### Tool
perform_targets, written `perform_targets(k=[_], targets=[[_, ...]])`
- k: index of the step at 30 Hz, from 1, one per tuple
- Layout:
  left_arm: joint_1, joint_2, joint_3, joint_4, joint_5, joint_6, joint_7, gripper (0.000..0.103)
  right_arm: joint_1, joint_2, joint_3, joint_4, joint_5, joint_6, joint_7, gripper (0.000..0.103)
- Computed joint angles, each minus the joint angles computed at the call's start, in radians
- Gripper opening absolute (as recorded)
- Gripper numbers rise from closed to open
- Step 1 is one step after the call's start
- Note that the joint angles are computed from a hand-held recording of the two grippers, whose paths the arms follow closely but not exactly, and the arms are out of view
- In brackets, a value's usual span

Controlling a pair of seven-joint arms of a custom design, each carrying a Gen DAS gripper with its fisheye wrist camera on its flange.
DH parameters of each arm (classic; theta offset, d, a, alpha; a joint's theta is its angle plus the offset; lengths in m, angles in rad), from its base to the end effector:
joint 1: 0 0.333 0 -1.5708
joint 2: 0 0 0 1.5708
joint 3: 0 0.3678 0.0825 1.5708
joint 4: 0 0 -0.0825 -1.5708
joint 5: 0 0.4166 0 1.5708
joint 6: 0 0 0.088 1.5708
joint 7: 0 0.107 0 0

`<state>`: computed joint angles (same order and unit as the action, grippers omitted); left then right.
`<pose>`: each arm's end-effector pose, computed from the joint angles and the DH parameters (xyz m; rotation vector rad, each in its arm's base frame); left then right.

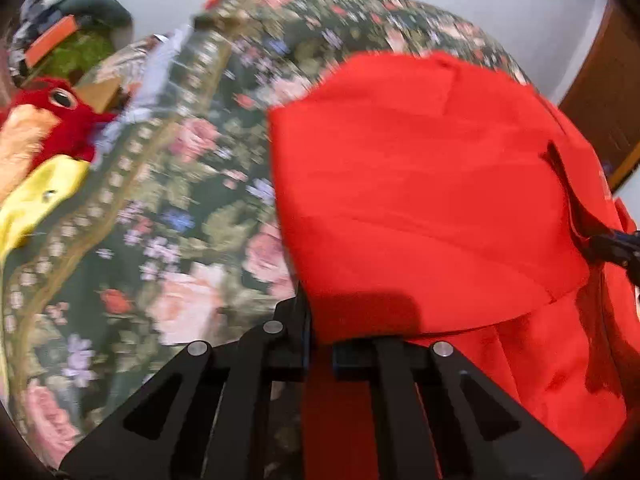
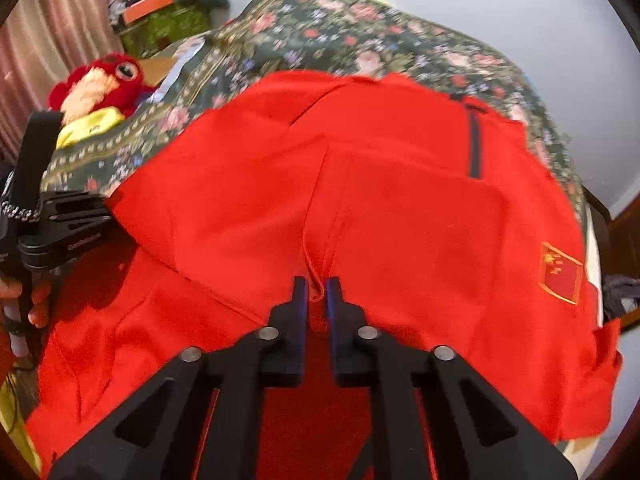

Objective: Fold large clothes

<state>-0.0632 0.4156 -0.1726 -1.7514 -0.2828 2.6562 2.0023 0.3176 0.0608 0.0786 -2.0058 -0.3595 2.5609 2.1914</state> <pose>0.7268 -0.1494 0.4198 -1.5470 2.3782 -0.7345 0.5870 0.2502 0.5163 -1.9297 1.8795 -0.5333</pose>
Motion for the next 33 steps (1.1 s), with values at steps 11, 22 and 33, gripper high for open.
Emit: perform_targets(k=[11, 22, 33], targets=[[0.003, -0.046, 0.033, -0.021, 0.021, 0.016, -0.054, 0.005, -0.057, -0.147, -0.009, -0.069, -0.267, -0.01, 0.341, 0.006], [-0.021, -0.02, 0.085, -0.021, 0.166, -0.027, -0.228, 0.003, -0.141, -0.264, -0.032, -0.255, -0.174, -0.001, 0.414, 0.006], [-0.043, -0.078, 0.085, -0.07, 0.256, -0.045, -0.284, 0.005, -0.135, -0.308, -0.044, -0.364, 0.024, -0.007, 0.251, 0.009]])
